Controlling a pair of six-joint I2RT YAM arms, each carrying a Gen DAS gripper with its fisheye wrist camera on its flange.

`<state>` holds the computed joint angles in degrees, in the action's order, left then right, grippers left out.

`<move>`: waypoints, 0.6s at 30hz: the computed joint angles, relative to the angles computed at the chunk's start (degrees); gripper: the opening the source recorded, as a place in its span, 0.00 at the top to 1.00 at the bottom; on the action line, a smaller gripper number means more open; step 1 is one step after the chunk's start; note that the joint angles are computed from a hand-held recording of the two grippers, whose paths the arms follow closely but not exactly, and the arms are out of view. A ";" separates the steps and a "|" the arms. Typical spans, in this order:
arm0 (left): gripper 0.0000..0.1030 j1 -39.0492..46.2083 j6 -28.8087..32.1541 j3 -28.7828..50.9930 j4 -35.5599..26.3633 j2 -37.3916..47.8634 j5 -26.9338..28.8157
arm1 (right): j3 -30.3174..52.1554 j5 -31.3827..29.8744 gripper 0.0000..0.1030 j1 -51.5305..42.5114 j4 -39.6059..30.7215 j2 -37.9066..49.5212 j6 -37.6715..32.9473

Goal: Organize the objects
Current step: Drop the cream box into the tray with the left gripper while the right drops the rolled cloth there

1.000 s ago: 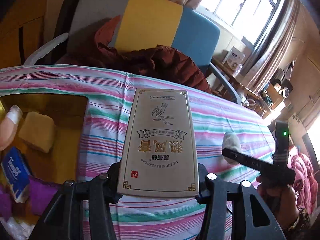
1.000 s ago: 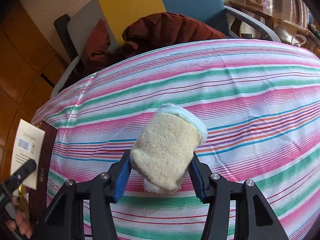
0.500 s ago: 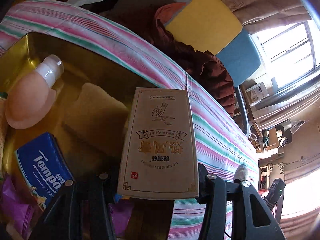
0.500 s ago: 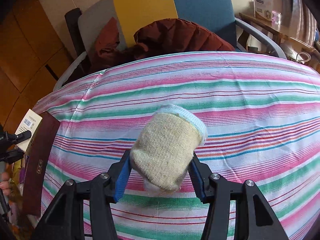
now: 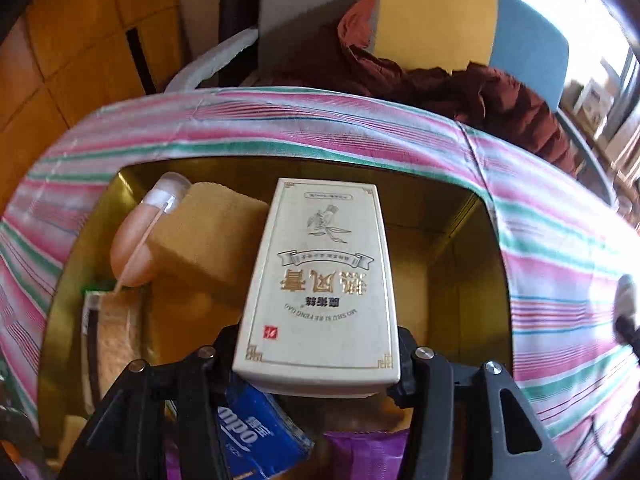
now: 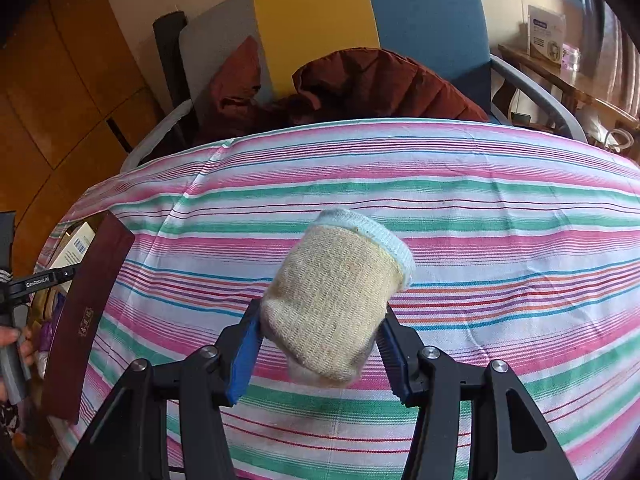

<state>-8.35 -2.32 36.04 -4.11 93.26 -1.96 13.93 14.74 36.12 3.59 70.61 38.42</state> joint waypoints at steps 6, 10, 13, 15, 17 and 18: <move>0.32 1.05 1.46 -1.54 0.03 -3.11 1.64 | -0.15 0.26 0.47 3.12 3.02 0.85 -0.05; 0.31 3.88 0.71 -6.14 -0.27 -11.97 6.59 | 0.38 0.70 0.47 6.86 5.34 2.74 0.43; 0.31 6.41 1.86 -11.32 -0.67 -20.73 11.41 | 2.17 1.23 0.47 10.33 5.86 5.64 1.12; 0.31 8.86 3.33 -14.52 -2.52 -26.74 14.99 | 3.60 1.09 0.47 12.32 6.21 7.83 2.12; 0.31 12.05 5.01 -16.57 -5.05 -31.20 19.09 | 5.48 0.67 0.47 14.54 6.31 10.21 3.04; 0.31 14.02 5.81 -17.53 -6.45 -33.23 21.14 | 6.74 0.79 0.47 15.89 6.01 11.59 3.50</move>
